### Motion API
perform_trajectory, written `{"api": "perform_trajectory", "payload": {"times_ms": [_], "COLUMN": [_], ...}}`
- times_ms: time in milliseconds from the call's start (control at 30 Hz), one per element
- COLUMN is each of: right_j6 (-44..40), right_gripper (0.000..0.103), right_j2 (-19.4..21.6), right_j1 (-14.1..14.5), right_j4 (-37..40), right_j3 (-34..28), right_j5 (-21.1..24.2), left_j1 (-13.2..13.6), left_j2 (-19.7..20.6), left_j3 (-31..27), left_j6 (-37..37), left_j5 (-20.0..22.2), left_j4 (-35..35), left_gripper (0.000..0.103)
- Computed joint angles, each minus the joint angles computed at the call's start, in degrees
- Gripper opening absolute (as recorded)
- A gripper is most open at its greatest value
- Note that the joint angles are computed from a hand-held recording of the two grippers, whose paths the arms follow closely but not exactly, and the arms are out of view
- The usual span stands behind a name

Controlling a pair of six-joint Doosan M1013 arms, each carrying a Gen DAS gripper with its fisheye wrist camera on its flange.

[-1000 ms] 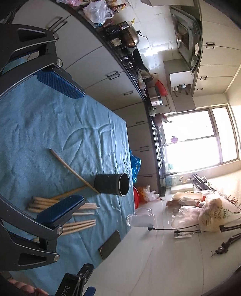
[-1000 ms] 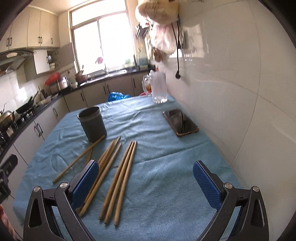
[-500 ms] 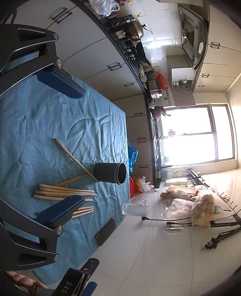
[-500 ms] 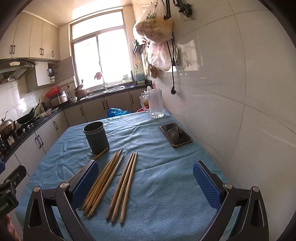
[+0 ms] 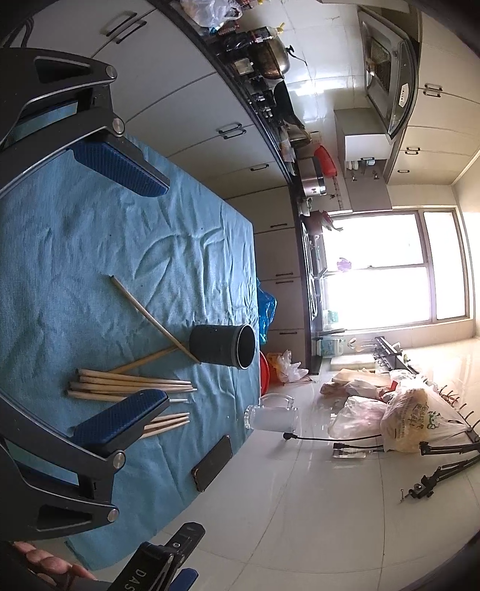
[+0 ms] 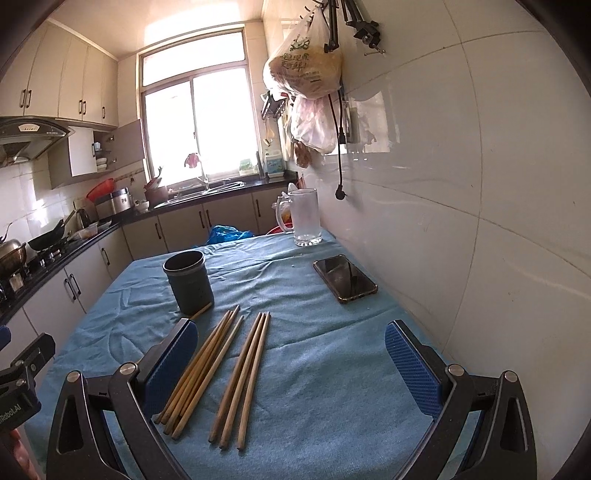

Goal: Organize utensils

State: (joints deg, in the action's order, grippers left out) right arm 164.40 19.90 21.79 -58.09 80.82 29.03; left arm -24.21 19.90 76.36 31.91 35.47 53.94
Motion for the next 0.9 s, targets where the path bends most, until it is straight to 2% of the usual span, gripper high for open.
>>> {"api": "perform_trajectory", "payload": {"times_ms": [167, 367, 733, 900], "right_j6": [-0.89, -5.28, -8.74, -14.50], "right_gripper": [0.103, 0.103, 0.103, 0.103], "right_j2": [0.50, 1.41, 2.95, 4.72], "right_j1": [-0.19, -0.40, -1.26, -1.86], "right_j4": [1.98, 6.43, 11.21, 16.95], "right_j3": [-0.48, -1.37, -2.79, -4.77], "right_j5": [0.12, 0.35, 1.00, 1.78], "left_j1": [0.22, 1.03, 2.41, 2.90], "left_j2": [0.47, 1.50, 2.71, 4.29], "left_j3": [-0.24, -1.47, -2.17, -4.00], "left_j6": [1.80, 8.55, 12.90, 18.33], "left_j5": [-0.27, -0.18, -1.79, -0.99], "left_j4": [-1.38, -8.38, -10.48, -11.61], "left_gripper": [0.103, 0.103, 0.103, 0.103]}}
